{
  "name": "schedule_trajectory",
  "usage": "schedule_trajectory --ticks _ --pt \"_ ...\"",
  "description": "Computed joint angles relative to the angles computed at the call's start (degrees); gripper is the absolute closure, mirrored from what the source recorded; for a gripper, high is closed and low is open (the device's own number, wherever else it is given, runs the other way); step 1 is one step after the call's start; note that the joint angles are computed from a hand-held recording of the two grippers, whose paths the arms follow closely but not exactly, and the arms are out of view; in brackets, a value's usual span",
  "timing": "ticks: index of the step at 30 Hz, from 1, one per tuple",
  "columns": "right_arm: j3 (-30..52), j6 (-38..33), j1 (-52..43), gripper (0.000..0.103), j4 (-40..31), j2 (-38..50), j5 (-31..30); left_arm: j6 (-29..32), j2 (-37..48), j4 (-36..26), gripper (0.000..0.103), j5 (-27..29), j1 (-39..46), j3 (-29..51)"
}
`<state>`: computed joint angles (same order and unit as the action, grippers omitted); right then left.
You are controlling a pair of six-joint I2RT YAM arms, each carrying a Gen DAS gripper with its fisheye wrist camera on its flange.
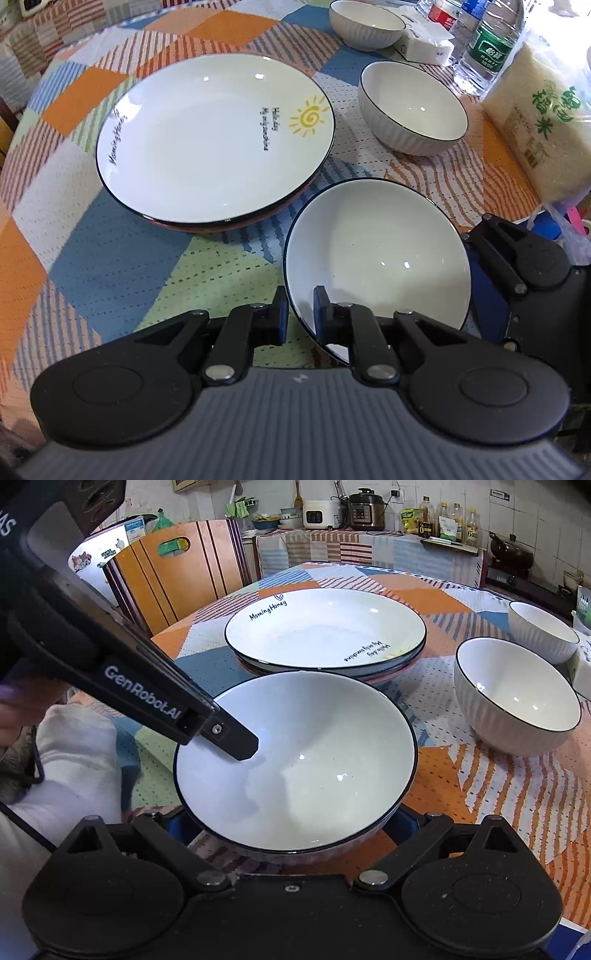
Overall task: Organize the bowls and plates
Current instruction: 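Carry the bowl with both grippers and lower it into another white bowl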
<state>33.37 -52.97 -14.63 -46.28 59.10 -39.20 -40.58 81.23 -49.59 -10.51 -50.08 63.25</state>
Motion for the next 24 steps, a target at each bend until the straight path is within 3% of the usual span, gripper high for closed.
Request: schedule_trajectory --ticks 8,16,24 --pt "4.2 1.6 -1.2 0.004 -4.8 0.4 -1.8 3.4 -2.4 -3.2 0.089 0.4 0.0 3.9" --pt "9.7 -2.6 -5.7 0.003 -10.7 -1.3 -5.8 6.2 -1.9 -9.0 0.088 -1.2 -0.6 13.2" --pt "17.3 -0.8 -5.5 0.003 -12.9 -0.7 -6.5 7.5 -0.7 -12.9 0.088 -1.7 0.0 21.9"
